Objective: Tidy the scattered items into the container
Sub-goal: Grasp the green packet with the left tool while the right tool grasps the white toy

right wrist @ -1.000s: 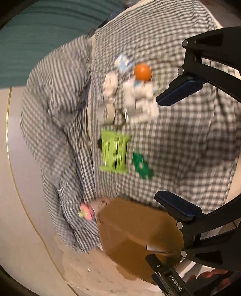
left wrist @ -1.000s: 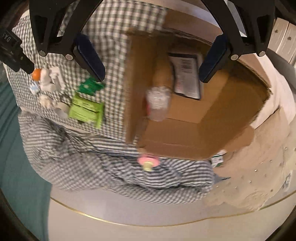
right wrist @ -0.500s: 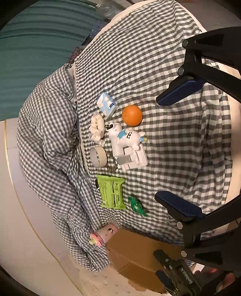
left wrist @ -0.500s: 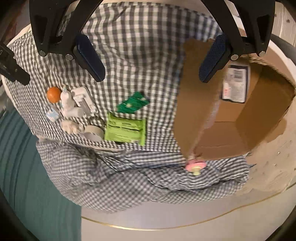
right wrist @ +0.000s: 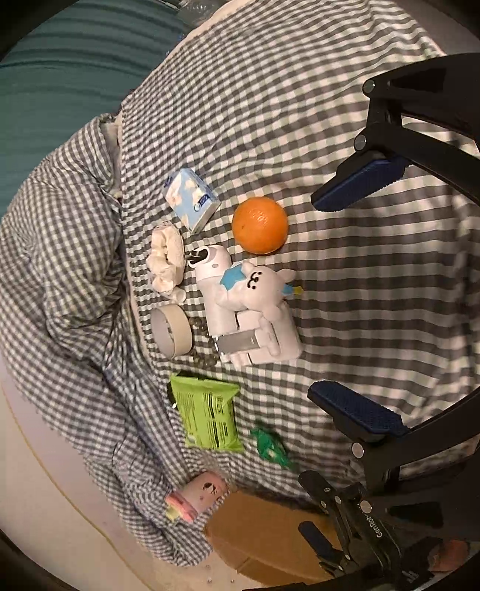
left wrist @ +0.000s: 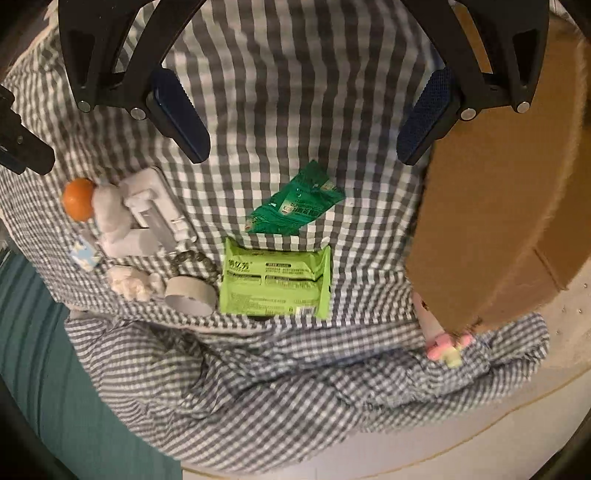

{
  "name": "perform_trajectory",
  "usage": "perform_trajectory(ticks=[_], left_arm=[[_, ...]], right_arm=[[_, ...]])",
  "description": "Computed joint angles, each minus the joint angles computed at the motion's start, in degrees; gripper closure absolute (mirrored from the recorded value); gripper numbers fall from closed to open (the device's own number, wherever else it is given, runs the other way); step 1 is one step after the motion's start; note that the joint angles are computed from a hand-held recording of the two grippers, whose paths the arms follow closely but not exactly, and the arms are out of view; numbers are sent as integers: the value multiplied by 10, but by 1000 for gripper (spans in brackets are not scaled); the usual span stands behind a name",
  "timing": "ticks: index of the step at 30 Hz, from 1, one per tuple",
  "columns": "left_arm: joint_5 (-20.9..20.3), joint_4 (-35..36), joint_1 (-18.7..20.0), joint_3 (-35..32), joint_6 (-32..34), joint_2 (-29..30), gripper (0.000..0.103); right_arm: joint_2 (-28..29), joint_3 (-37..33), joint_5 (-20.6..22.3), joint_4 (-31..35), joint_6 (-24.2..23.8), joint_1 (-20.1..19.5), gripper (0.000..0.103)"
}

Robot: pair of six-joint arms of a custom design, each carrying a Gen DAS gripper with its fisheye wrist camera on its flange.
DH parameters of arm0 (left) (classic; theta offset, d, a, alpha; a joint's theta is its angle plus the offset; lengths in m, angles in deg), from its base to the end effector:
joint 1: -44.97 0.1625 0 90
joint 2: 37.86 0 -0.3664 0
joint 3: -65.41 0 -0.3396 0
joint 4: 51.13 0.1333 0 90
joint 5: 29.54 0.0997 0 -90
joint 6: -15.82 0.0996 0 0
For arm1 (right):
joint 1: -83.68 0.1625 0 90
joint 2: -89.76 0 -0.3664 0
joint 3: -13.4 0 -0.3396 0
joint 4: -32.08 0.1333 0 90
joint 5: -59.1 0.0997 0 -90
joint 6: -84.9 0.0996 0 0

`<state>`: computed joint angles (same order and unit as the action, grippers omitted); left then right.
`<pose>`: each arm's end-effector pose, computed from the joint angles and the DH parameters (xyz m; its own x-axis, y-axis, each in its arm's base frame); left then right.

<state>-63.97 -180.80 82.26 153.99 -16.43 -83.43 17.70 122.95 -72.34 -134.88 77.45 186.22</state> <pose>-0.3477 -0.5356 0.1305 -0.6812 0.0823 -0.7275 0.5093 0.7671 -0.3901 0.1758 -0.4800 0.3101 -0.7944 0.1481 0.5890 -0.2729 0.7793 -0.5641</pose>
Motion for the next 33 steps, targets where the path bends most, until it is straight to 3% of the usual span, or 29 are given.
perform_trajectory(ticks=[9,13,18,19,22,23,26,31,33], left_arm=[[2,28,57,-97,31,74,0],[-3,74,78,-145,8,103,0],[-1,13,79,-126,40,103,0],[3,11,77,-125,44,104,5],[-10,-7,74,-119,66,97,45],[-9,-4,72,-119,64,95,49],[-15,-1,65,-109,58,81,55],[-26,-10,55,-84,56,55,55],[-26,-3,53,-78,52,45,66]], right_arm=[[71,-82,2,33,2,-31,10],[96,-110,-6,45,2,-37,10],[123,-129,-41,31,-18,-28,10],[126,-131,-47,31,-19,-27,10],[127,-130,-43,34,-18,-26,10],[126,-130,-42,36,-17,-26,10],[127,-130,-41,36,-14,-26,10],[152,-150,-45,40,-23,-23,10],[169,-174,-48,65,-16,-29,17]])
